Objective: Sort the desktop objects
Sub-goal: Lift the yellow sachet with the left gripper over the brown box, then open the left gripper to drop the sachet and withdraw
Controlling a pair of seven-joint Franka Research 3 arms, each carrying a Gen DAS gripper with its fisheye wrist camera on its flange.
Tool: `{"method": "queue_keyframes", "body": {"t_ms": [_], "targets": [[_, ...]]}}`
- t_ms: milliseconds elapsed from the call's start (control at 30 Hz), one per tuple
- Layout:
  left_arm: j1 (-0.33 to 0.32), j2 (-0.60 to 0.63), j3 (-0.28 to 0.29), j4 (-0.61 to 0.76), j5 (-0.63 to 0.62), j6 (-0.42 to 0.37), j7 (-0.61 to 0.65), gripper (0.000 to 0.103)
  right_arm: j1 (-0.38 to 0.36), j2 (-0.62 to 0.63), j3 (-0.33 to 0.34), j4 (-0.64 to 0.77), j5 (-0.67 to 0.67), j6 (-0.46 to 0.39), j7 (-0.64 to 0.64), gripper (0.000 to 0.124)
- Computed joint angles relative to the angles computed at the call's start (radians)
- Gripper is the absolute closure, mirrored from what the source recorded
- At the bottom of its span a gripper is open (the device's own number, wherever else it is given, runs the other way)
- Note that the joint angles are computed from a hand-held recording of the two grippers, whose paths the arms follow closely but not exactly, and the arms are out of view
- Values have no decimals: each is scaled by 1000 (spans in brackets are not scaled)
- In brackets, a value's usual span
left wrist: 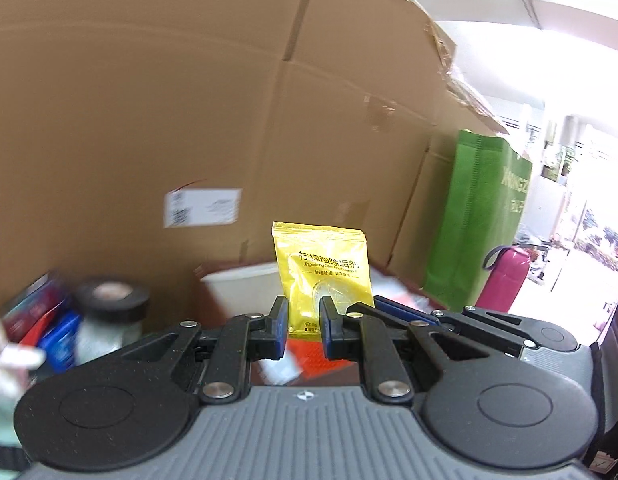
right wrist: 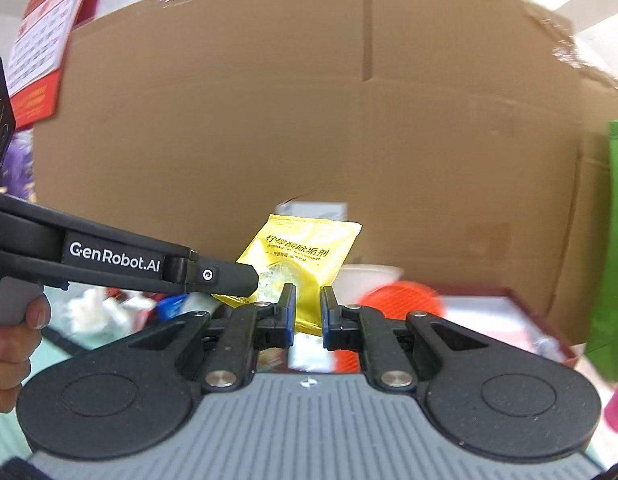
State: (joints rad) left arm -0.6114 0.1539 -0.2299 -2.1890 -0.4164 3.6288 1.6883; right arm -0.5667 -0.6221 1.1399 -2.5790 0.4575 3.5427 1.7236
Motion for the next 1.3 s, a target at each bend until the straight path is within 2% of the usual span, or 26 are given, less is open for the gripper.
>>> {"method": "queue_keyframes", "body": {"t_ms": [67, 133, 267, 400, 467, 567, 633, 700, 733, 800, 833, 867, 900, 933, 967, 1000, 1067, 1133, 1233, 1300], "targets": [[-8, 47, 7, 77, 19, -35, 13, 87, -7, 14, -26, -3, 1, 12, -2, 113], [-40, 101, 38, 163, 31, -76, 31, 87, -18, 31, -47, -4, 13, 19, -15, 113], [-144, 216, 144, 342, 34, -169, 54, 87, -46, 82, -74, 8, 56, 25, -57, 113], [-229, 332, 254, 520, 53, -287, 18, 87, -72, 167, -106, 29, 78, 28, -113, 113], [-251, 388, 294, 605, 73, -345, -17, 87, -70, 213, -130, 39, 87, 29, -138, 113], [-271, 462, 342, 717, 107, -416, -76, 87, -116, 279, -107, 67, 111, 42, -190, 113], [-254, 497, 331, 771, 135, -446, -95, 83, -167, 319, -65, 95, 140, 47, -234, 112], [-222, 514, 298, 802, 175, -476, -110, 60, -238, 339, 10, 115, 192, 43, -281, 111], [-182, 520, 237, 816, 147, -479, -47, 55, -262, 358, 33, 123, 203, 51, -303, 110], [-151, 502, 197, 778, 215, -442, -80, 47, -308, 360, 84, 130, 252, 61, -335, 87], [-118, 496, 149, 760, 220, -414, -53, 34, -347, 342, 128, 128, 298, 72, -355, 81], [-57, 489, 65, 735, 240, -385, -26, 20, -351, 328, 137, 121, 326, 80, -371, 77], [-21, 480, 17, 711, 258, -362, -22, 16, -320, 335, 111, 109, 324, 95, -372, 75], [-12, 473, 4, 691, 268, -341, -31, 9, -258, 350, 49, 89, 297, 110, -351, 72], [-27, 463, 22, 671, 274, -321, -48, 7, -185, 361, -20, 72, 278, 118, -336, 65], [-42, 452, 42, 652, 281, -305, -63, 7, -145, 359, -55, 59, 276, 119, -328, 54], [-89, 441, 98, 642, 291, -311, -92, 6, -143, 348, -30, 49, 331, 141, -366, 38], [-120, 420, 137, 611, 304, -307, -122, 6, -146, 342, -1, 42, 381, 170, -412, 36], [-174, 385, 202, 561, 320, -291, -165, 5, -122, 327, 0, 46, 449, 154, -469, 32], [-153, 363, 179, 525, 353, -268, -186, 5, -122, 313, 14, 59, 515, 139, -514, 29]]}}
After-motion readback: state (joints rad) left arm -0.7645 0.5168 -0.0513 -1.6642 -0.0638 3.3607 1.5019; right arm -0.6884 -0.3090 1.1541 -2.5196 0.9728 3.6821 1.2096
